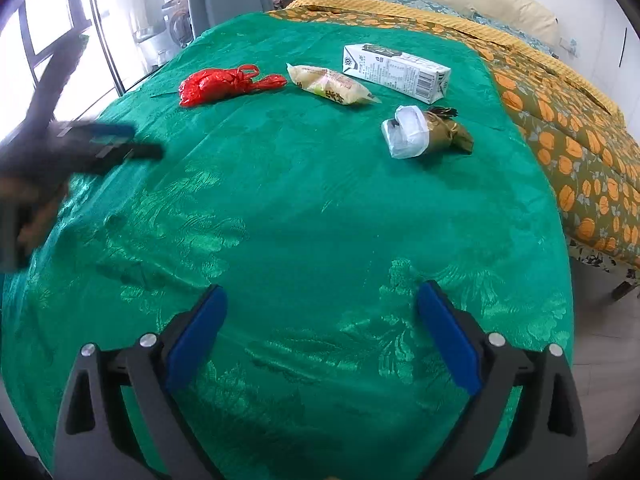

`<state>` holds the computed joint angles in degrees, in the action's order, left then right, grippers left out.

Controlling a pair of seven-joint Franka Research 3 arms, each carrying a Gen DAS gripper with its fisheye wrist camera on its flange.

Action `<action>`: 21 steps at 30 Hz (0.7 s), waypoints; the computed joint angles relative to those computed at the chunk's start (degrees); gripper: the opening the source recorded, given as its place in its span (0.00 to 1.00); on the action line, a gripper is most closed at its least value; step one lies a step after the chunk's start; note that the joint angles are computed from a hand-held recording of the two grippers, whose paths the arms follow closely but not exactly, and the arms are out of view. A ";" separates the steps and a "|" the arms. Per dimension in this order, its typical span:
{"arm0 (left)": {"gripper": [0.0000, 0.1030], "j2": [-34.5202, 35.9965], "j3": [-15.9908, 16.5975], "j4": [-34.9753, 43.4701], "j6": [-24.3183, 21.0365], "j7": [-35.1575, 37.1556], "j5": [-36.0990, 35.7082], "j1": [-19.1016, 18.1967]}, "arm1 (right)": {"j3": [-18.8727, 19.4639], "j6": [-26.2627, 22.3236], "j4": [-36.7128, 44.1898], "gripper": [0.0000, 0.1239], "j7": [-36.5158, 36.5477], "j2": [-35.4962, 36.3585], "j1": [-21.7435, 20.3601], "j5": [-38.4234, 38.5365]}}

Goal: Collect trash
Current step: 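Move both tools back over the bed toward the red plastic bag, then grasp the red plastic bag with the left tool and lift it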

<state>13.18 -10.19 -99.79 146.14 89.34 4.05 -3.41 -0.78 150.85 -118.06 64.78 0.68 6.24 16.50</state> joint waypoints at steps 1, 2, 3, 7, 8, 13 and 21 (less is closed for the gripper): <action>0.94 2.11 0.06 3.01 -1.28 1.10 0.25 0.13 | -0.02 -0.12 0.11 0.76 0.06 0.03 0.00 -0.01; 0.94 5.48 -0.24 8.00 -3.93 3.42 -0.25 0.56 | -0.01 -0.11 0.10 0.76 0.14 0.03 0.01 -0.14; 0.95 7.49 -0.40 10.99 -5.49 4.63 -0.44 0.75 | 0.00 -0.12 0.09 0.76 0.29 0.03 0.03 -0.36; 0.95 15.55 -1.68 22.95 -9.86 10.29 -1.69 1.04 | -0.01 -0.08 0.03 0.76 0.61 0.01 0.05 -0.83; 0.95 16.99 -1.76 25.10 -10.27 11.11 -1.63 0.83 | -0.01 -0.07 0.01 0.77 0.64 0.00 0.05 -0.91; 0.94 20.83 -2.43 30.32 -10.45 13.45 -2.89 0.68 | -0.01 -0.02 -0.10 0.77 0.72 -0.03 0.06 -1.04; 0.48 15.31 -0.66 22.69 -6.95 5.05 -4.63 0.27 | -0.02 -0.04 -0.15 0.77 0.75 -0.07 0.06 -1.13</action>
<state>28.50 -10.85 -77.10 139.20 94.39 -0.58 -3.14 -0.80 150.81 -118.21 65.52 0.61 6.30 15.38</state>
